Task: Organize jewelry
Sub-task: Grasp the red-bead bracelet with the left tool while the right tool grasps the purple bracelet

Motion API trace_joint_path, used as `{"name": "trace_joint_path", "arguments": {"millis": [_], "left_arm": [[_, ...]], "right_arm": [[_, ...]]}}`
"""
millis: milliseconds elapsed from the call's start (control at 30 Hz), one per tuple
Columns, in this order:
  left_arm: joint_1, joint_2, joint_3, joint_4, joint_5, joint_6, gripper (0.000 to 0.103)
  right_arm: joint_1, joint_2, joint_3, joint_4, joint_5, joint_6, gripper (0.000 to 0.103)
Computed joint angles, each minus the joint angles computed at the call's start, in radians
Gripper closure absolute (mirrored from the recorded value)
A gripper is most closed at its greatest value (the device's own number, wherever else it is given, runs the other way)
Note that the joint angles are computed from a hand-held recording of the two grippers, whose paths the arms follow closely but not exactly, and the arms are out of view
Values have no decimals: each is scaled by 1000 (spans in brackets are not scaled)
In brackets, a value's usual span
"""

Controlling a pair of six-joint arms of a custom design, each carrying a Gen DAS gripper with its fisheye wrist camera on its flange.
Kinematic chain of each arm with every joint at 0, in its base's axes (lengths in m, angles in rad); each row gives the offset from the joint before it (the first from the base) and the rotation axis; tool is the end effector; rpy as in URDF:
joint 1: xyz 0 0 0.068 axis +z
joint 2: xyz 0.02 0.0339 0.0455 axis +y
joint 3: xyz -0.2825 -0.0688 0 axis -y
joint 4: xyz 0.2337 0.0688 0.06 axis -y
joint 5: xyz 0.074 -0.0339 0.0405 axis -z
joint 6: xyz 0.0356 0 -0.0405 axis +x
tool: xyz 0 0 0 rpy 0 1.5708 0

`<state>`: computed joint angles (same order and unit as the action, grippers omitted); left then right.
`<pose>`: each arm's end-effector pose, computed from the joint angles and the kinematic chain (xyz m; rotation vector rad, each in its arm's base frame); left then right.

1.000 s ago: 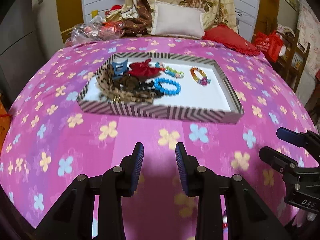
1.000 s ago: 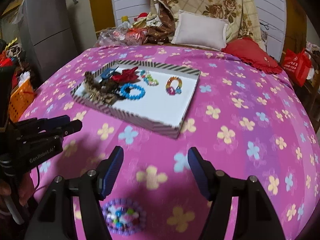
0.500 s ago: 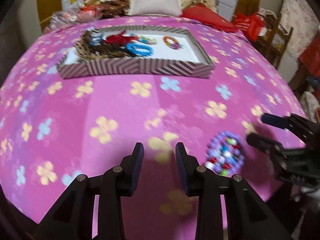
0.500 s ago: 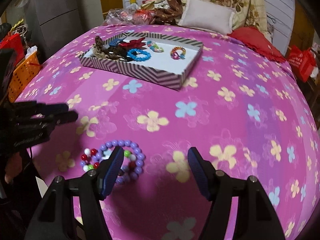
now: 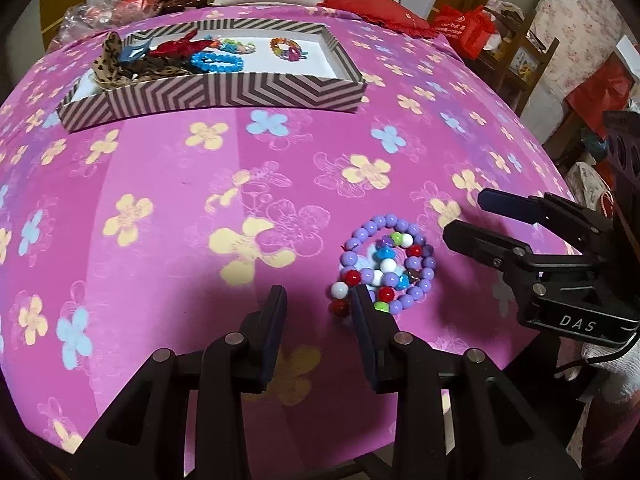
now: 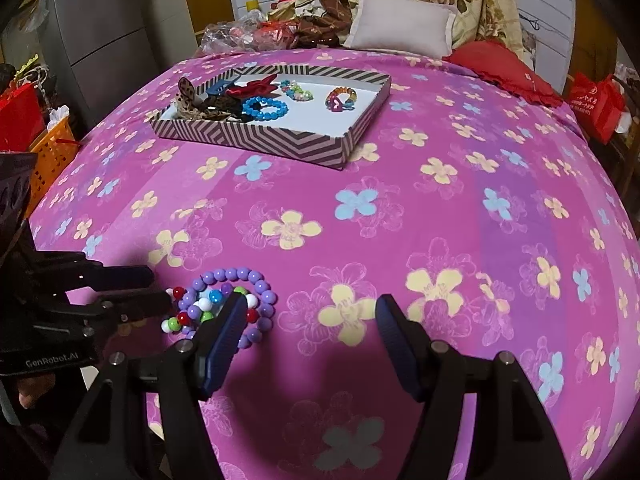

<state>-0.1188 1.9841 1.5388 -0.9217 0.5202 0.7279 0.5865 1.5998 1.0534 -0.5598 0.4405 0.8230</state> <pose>0.3866 -0.0640 0.2230 1.1896 2.4591 -0.6096 0.2638 0.1571 0.2308 0.4281 2.4765 -0.0434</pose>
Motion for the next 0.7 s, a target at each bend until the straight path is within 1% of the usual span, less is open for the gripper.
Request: {"name": "trace_joint_path", "arguments": {"millis": [100, 133, 167, 200, 233, 267, 367, 433, 567, 600, 667, 700], "left_arm": [[0, 5, 0, -5, 12, 8, 66], [-1, 3, -6, 6, 15, 9, 67], [-2, -1, -14, 18, 17, 12, 70], [-3, 1, -15, 20, 16, 17, 84], [-3, 7, -7, 9, 18, 23, 90], [0, 12, 0, 0, 21, 25, 90], [12, -4, -13, 35, 22, 18, 90], [27, 1, 7, 32, 33, 10, 90], [61, 38, 93, -8, 52, -2, 90], [68, 46, 112, -19, 56, -4, 90], [85, 79, 174, -70, 73, -4, 90], [90, 90, 196, -90, 80, -4, 90]], "right_arm": [[0, 0, -3, 8, -2, 2, 33], [0, 2, -3, 10, -4, 2, 33], [-1, 5, -2, 12, -5, 1, 33], [-1, 7, 0, 13, -6, 0, 33], [0, 10, 2, 13, -7, -1, 33], [2, 14, 5, 13, -8, -4, 33], [3, 21, 12, 14, -16, -10, 33], [6, 26, 18, 18, -20, -17, 33], [8, 50, 37, 29, -41, -45, 34], [9, 59, 43, 31, -45, -52, 36], [10, 83, 62, 36, -56, -69, 42], [11, 89, 67, 42, -60, -73, 42]]}}
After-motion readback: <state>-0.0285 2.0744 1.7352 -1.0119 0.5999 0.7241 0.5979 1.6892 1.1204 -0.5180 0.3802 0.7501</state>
